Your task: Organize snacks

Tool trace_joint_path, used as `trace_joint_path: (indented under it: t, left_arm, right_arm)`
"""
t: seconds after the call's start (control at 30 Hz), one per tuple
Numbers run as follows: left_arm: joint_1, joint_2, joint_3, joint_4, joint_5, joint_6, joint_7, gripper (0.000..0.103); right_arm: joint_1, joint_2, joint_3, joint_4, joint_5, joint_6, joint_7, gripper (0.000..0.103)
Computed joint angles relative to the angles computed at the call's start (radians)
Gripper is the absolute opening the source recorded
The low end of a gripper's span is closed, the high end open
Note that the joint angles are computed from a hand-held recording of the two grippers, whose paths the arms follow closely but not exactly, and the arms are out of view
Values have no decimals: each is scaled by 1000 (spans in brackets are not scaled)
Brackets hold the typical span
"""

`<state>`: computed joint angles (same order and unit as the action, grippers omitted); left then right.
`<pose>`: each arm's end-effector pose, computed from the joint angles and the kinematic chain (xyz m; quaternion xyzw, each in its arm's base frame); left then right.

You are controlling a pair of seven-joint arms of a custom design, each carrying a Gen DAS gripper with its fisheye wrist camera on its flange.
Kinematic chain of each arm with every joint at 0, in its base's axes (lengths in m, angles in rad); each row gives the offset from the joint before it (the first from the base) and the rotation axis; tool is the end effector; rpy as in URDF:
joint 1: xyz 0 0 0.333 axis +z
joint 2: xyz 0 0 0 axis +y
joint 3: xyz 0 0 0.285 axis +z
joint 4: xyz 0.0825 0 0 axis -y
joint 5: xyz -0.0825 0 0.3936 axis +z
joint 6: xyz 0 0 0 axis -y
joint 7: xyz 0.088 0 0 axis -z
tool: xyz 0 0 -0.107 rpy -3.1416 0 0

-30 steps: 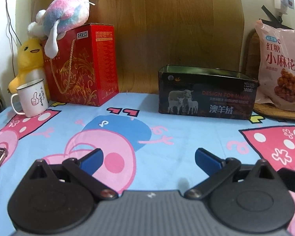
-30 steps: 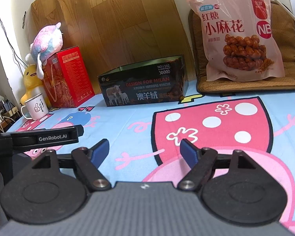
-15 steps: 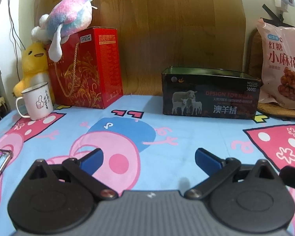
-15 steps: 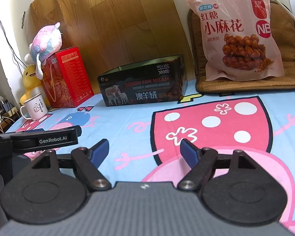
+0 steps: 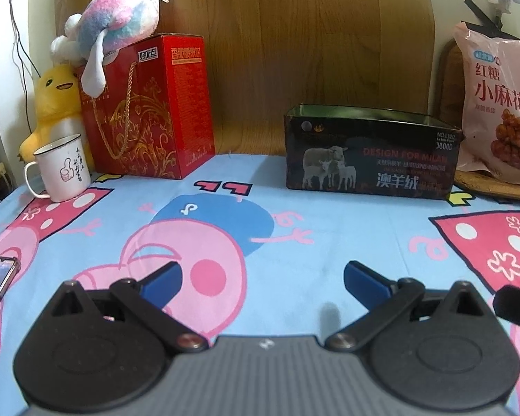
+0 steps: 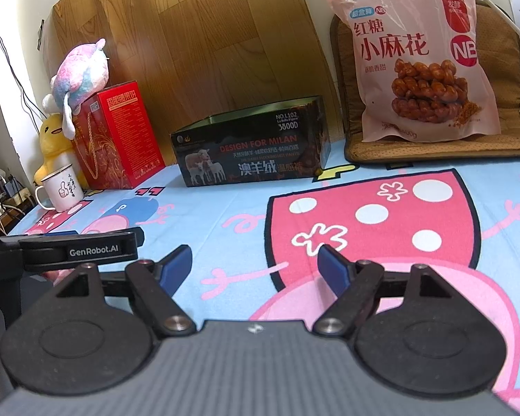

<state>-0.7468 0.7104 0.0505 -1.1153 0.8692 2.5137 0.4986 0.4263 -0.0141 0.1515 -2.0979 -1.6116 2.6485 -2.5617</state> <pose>0.5896 -0.5186 0.4464 -0.5606 0.6807 -0.3385 0.3282 0.4709 0.3393 0.4300 -0.5147 0.6651 -0.3181 0.4376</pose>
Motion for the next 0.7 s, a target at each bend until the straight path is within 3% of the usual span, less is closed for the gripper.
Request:
trace_joint_path:
  t: [0.7]
  left_arm:
    - [16,-3,-8,-7,-70,30,39,103]
  right_arm:
    - [0,0,0,-1,5,1,-5,82]
